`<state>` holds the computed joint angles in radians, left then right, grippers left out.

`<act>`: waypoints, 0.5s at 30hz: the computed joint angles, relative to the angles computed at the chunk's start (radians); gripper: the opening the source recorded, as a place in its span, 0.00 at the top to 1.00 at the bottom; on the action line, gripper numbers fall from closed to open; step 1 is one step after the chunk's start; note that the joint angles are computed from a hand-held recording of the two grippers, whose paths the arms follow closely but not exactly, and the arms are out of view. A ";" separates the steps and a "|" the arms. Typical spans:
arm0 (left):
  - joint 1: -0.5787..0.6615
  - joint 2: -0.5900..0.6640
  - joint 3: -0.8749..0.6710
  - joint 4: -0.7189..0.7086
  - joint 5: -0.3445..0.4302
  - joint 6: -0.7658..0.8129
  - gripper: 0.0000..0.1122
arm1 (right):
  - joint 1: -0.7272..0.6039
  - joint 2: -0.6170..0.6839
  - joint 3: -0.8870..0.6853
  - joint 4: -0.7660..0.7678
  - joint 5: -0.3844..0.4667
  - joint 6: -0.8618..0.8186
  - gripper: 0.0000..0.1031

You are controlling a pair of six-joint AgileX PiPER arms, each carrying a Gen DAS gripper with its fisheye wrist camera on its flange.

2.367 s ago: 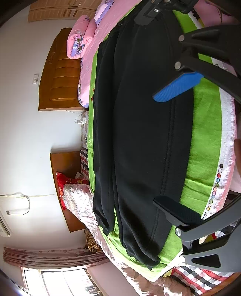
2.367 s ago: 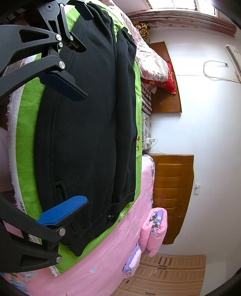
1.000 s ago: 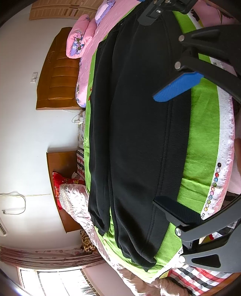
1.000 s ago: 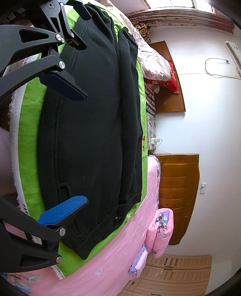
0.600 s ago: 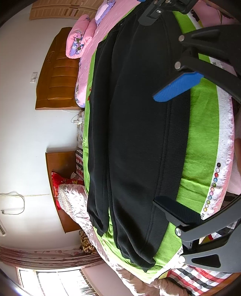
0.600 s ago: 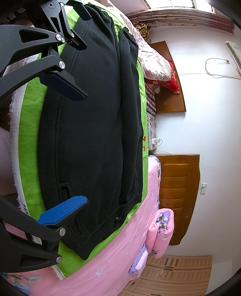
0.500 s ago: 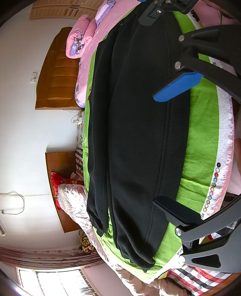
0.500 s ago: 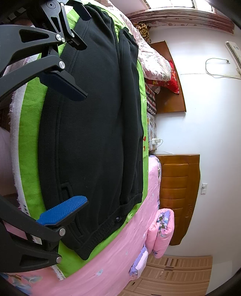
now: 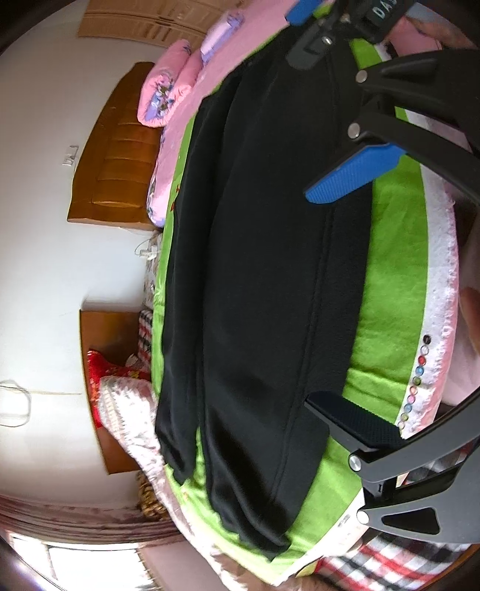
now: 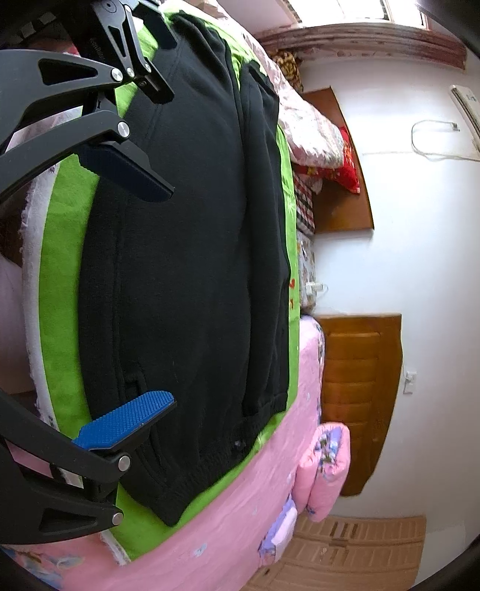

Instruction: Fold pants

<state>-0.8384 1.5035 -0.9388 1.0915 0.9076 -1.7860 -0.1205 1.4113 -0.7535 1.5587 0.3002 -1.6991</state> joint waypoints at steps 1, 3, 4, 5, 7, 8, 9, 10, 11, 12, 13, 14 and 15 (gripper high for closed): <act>0.008 -0.007 0.004 -0.016 -0.009 0.006 0.10 | -0.005 -0.001 0.003 0.002 0.013 -0.004 0.04; 0.020 -0.021 0.011 -0.047 -0.019 0.019 0.10 | -0.010 -0.005 0.004 0.005 0.025 -0.005 0.04; 0.019 -0.023 0.013 -0.051 -0.005 0.017 0.10 | -0.021 -0.006 0.004 -0.008 0.048 0.007 0.04; 0.013 -0.022 0.009 -0.055 0.028 0.017 0.10 | -0.034 -0.004 0.003 -0.024 0.079 0.022 0.04; 0.018 -0.033 0.018 -0.056 0.037 0.018 0.10 | -0.049 0.011 -0.017 -0.095 0.120 0.094 0.04; 0.026 -0.043 0.024 -0.064 0.026 0.029 0.10 | -0.058 0.021 -0.033 -0.143 0.146 0.144 0.04; 0.048 -0.060 0.031 -0.082 -0.016 0.078 0.10 | -0.075 0.038 -0.060 -0.192 0.190 0.195 0.04; 0.073 -0.079 0.043 -0.091 -0.072 0.124 0.10 | -0.092 0.058 -0.095 -0.230 0.240 0.235 0.04; 0.103 -0.103 0.060 -0.088 -0.137 0.156 0.10 | -0.104 0.079 -0.138 -0.283 0.284 0.286 0.04; 0.131 -0.119 0.067 -0.090 -0.179 0.184 0.10 | -0.118 0.122 -0.220 -0.344 0.353 0.352 0.04; 0.167 -0.125 0.057 -0.104 -0.220 0.236 0.10 | -0.125 0.160 -0.303 -0.407 0.403 0.427 0.04; 0.219 -0.130 0.041 -0.120 -0.283 0.317 0.10 | -0.129 0.206 -0.403 -0.471 0.453 0.499 0.04; 0.265 -0.131 0.027 -0.129 -0.350 0.388 0.10 | -0.124 0.255 -0.503 -0.496 0.469 0.533 0.04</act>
